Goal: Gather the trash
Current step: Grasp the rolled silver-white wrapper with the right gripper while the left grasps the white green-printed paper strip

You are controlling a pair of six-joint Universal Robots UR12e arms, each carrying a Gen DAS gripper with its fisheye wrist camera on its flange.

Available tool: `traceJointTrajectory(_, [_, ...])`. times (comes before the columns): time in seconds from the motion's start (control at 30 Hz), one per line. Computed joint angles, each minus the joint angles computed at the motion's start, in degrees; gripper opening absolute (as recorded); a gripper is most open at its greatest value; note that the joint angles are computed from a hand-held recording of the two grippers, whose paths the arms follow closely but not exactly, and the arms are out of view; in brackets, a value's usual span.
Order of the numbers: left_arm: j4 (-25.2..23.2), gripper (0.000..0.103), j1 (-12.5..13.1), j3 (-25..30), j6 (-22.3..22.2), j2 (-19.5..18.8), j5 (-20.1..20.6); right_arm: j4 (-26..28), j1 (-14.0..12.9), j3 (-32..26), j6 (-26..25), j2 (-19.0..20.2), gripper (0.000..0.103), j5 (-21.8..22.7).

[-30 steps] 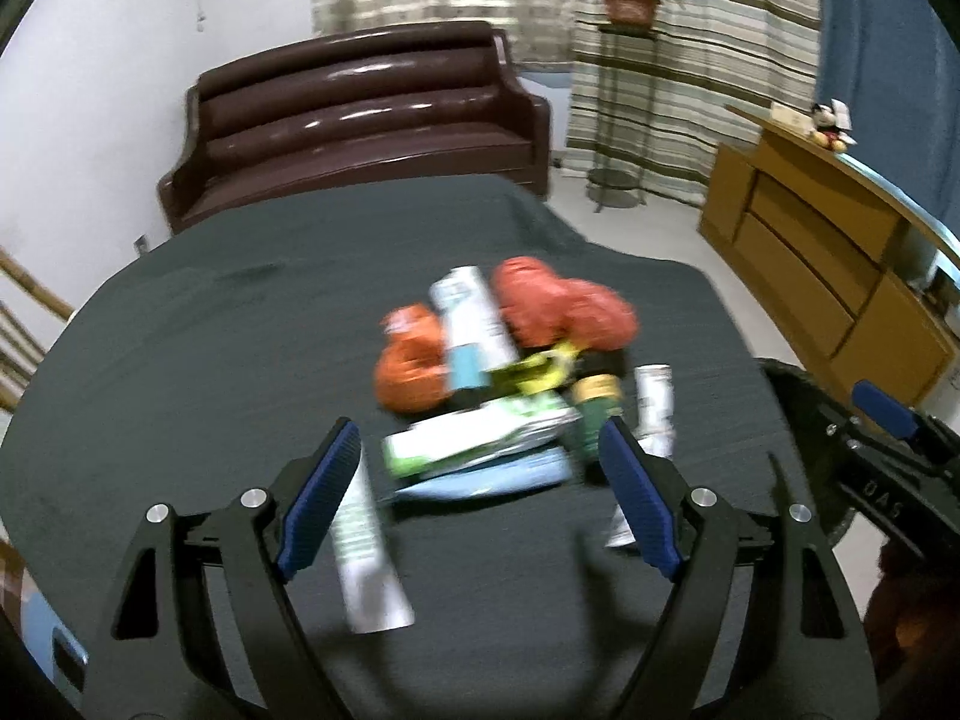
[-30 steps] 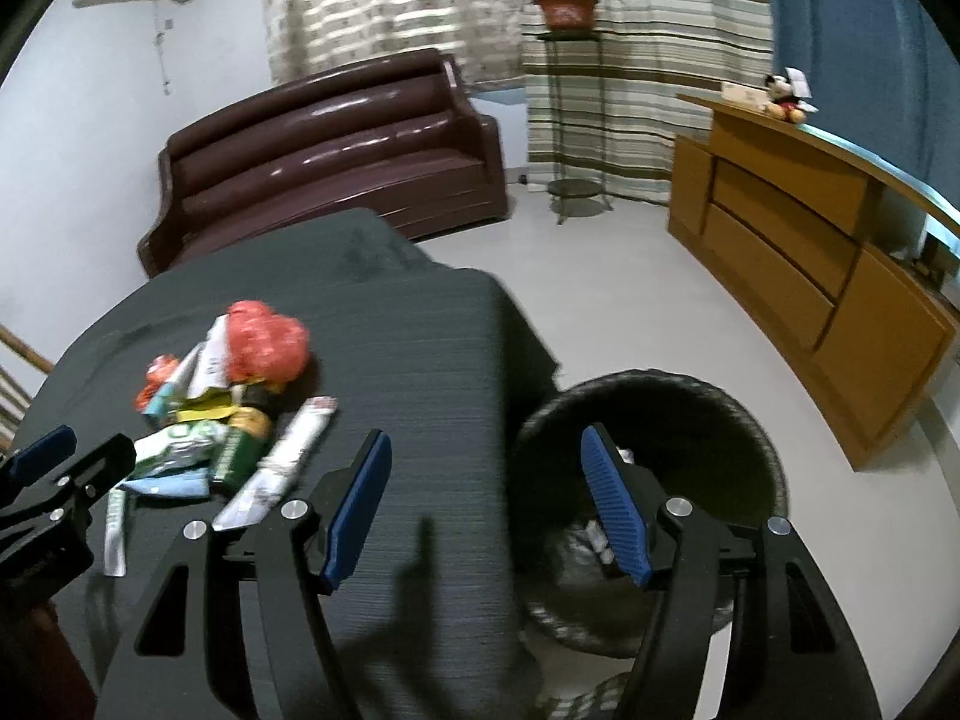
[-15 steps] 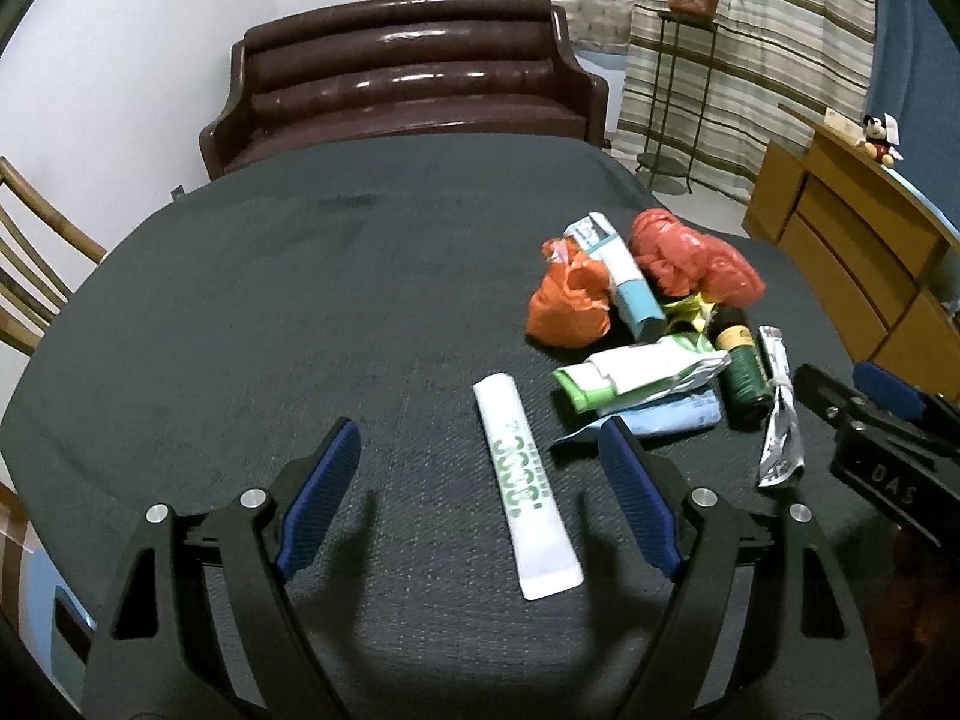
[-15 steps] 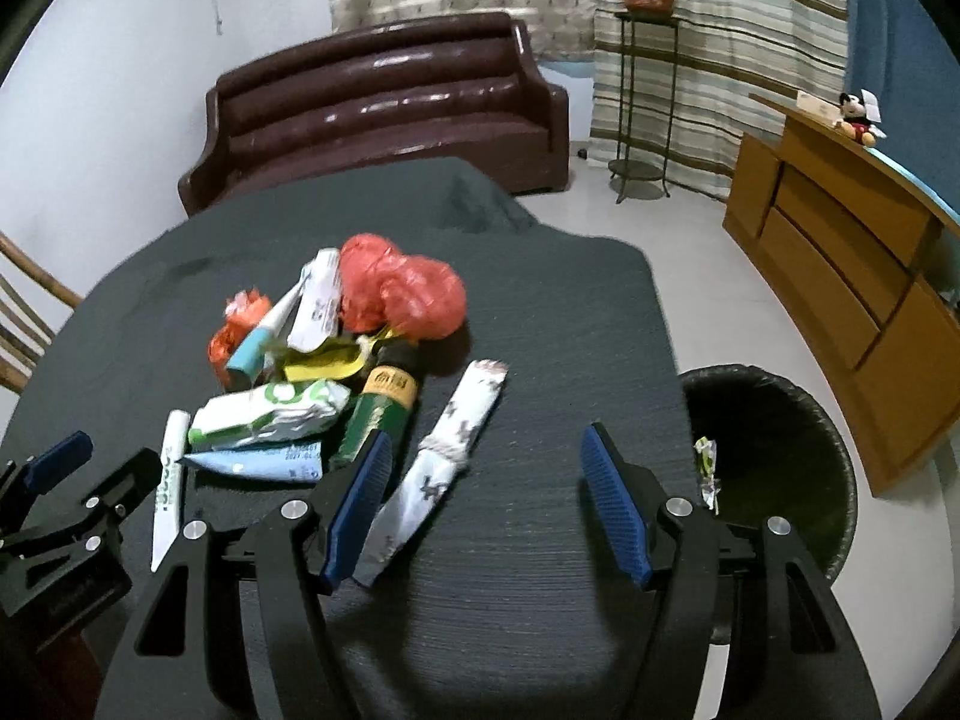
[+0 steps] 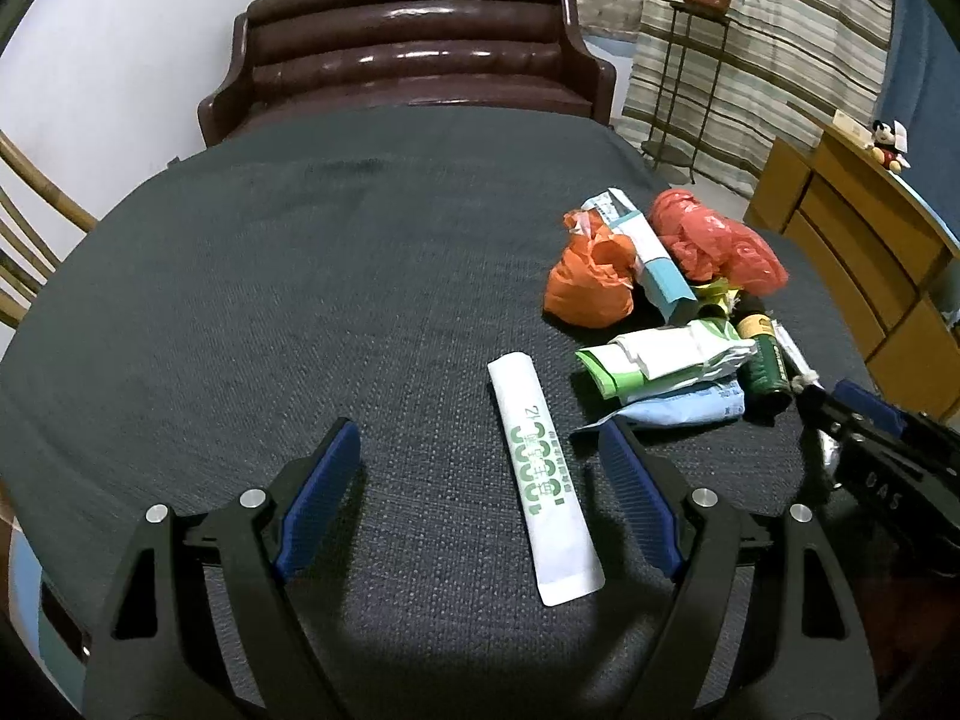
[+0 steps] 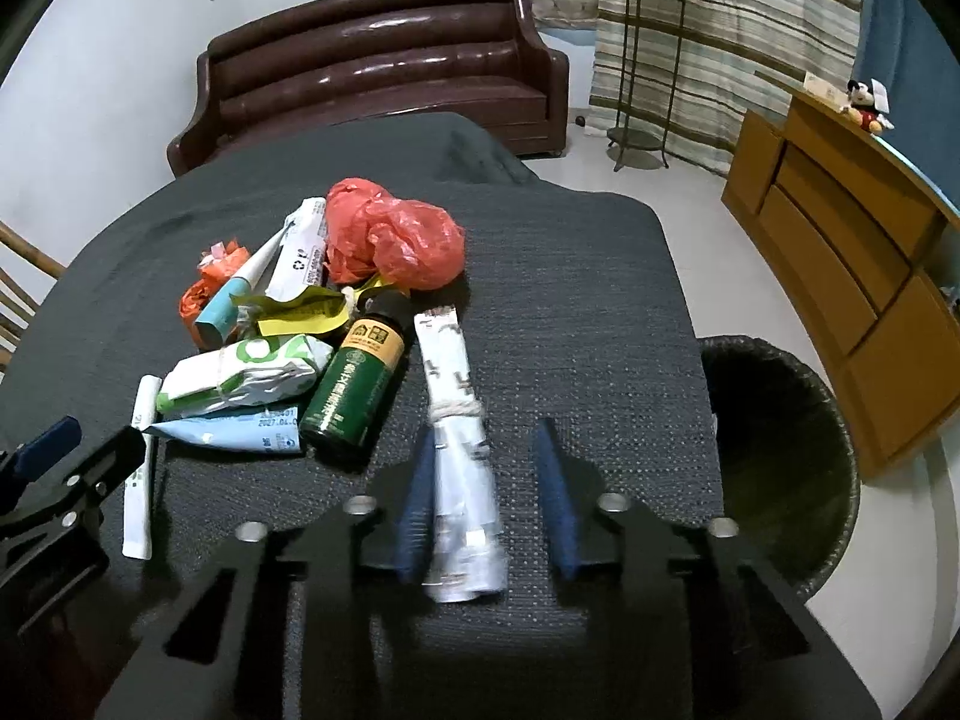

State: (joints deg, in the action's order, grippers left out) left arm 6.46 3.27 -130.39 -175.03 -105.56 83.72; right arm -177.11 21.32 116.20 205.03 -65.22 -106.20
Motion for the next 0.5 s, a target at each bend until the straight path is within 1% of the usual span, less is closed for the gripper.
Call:
traceJointTrajectory(0.13, [-1.1,0.080,-0.1,0.5,-0.5,-0.3,-0.1,-0.9,-0.4,0.4,-0.3,0.0,0.020,0.5])
traceJointTrajectory(0.23, [-1.6,0.079,-0.3,0.7,-0.6,-0.5,0.3,-1.7,-0.5,0.9,-0.5,-0.2,0.019,1.0])
traceJointTrajectory(0.33, [-3.2,0.066,-0.2,0.9,0.0,-0.4,-0.5,-2.6,-0.6,1.2,-0.9,-0.2,0.019,1.3])
traceJointTrajectory(0.43, [-3.8,0.063,-0.2,0.9,0.7,-0.4,-0.6,-3.3,-0.6,1.5,-1.0,-0.2,0.019,1.6])
traceJointTrajectory(0.5, [-3.5,0.059,-0.6,0.8,1.4,-0.3,-0.3,-3.7,-0.7,1.6,-0.9,-0.2,0.019,2.1])
